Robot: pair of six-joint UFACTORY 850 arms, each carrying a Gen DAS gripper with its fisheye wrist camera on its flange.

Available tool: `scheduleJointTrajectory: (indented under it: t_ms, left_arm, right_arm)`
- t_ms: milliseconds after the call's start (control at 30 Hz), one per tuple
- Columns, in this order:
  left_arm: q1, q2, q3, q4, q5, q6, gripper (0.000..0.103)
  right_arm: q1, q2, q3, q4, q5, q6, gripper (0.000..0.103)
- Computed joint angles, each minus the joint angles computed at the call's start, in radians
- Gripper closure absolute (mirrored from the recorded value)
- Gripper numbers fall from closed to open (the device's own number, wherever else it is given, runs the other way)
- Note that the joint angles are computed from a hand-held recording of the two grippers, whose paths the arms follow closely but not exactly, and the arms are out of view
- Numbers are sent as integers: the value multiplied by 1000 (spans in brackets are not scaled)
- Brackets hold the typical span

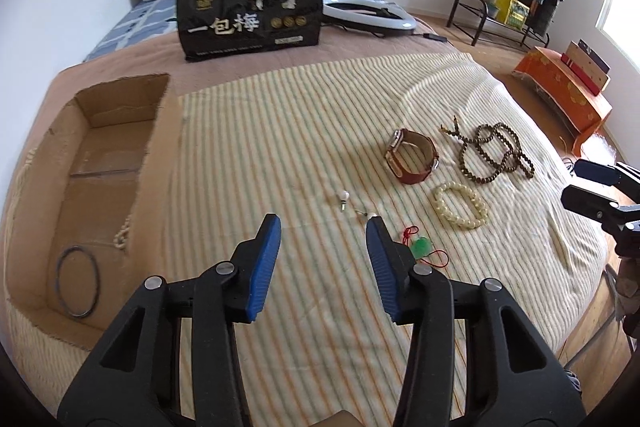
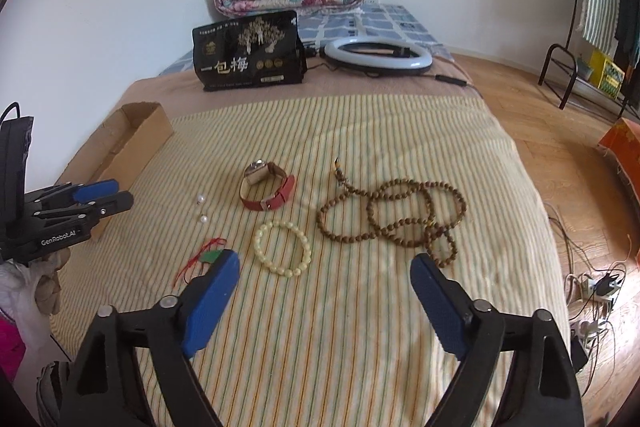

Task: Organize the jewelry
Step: 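Move both grippers back toward the remaining jewelry on the bed, then grasp a white pearl earring with the left gripper while the right grasps the cream bead bracelet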

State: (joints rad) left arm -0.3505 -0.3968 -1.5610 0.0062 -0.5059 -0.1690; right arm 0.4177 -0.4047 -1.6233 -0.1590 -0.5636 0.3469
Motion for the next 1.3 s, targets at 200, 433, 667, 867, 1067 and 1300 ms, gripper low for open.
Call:
scheduleJointTrajectory:
  t_ms: [200, 433, 667, 867, 1067, 1300]
  left_arm:
    - [-5, -78, -73, -42, -31, 43, 69]
    - [-3, -157, -155, -70, -54, 71, 75]
    - [-8, -210, -205, -68, -73, 79, 79]
    - [-3, -227, -217, -70, -85, 80, 84]
    - [-4, -236, -223, -64, -84, 80, 89]
    - [-6, -240, -219, -51, -70, 80, 96]
  right_arm:
    - [-11, -49, -18, 110, -3, -93, 32]
    - [-16, -110, -61, 178, -29, -162, 52]
    - [-24, -151, -96, 226, -37, -194, 61]
    - [-24, -179, -124, 242, -47, -211, 65]
    - [-27, -201, -144, 257, -60, -216, 69]
    - [-29, -230, -169, 271, -77, -216, 71]
